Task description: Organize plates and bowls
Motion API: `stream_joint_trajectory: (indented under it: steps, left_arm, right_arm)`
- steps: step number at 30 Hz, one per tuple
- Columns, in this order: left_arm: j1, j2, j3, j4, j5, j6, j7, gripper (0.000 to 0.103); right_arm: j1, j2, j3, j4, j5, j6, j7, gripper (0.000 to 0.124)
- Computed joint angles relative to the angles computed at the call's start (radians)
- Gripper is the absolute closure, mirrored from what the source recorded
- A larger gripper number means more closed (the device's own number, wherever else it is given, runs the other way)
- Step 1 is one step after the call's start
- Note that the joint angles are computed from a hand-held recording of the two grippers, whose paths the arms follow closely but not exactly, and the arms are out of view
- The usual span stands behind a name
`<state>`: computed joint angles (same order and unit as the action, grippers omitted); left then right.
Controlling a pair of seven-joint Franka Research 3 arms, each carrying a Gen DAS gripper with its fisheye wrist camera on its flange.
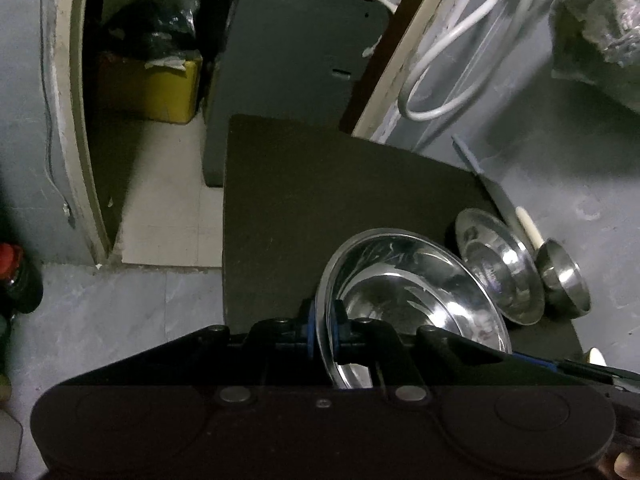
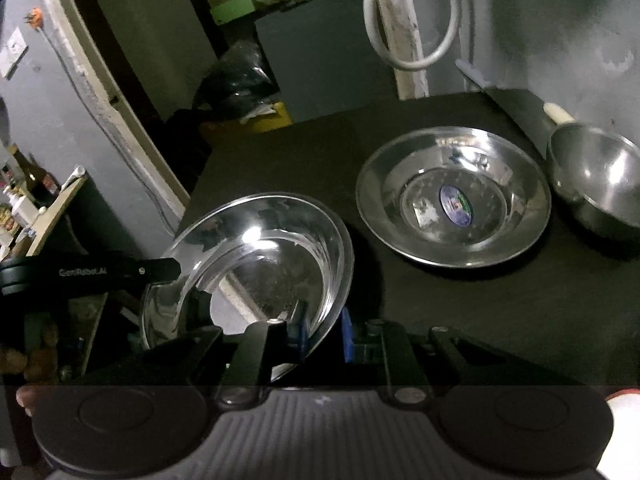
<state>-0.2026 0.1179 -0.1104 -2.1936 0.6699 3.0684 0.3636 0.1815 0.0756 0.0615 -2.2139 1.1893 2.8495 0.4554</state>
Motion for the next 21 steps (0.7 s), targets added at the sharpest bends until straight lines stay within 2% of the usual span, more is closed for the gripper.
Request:
stream_joint_trajectory:
  steps: [3, 8, 10, 15, 21]
  left_arm:
    - [-0.027, -0.039, 0.020, -0.009, 0.113, -0.010, -0.109, 0.095]
    - [-0.016, -0.099, -0.031, -0.028, 0.221, -0.045, -0.215, 0.095]
    - [-0.011, -0.121, -0.059, -0.041, 0.226, -0.064, -0.219, 0.095]
    - [-0.027, -0.167, -0.125, -0.060, 0.208, -0.170, -0.157, 0.094]
    - [-0.049, -0.214, -0.160, -0.107, 0.123, -0.207, -0.098, 0.094]
  right_arm:
    - [-0.002, -0.040, -0.002, -0.025, 0.058, -0.006, -0.078, 0.105]
    - [0.000, -0.133, -0.037, -0.100, 0.138, -0.046, -0.165, 0.105]
    - [0.001, -0.175, -0.055, -0.137, 0.146, -0.061, -0.189, 0.105]
    - [-0.004, -0.283, -0.098, -0.239, 0.101, -0.102, -0.186, 0.104]
    - [-0.005, -0.398, -0.140, -0.356, 0.021, -0.133, -0.143, 0.104]
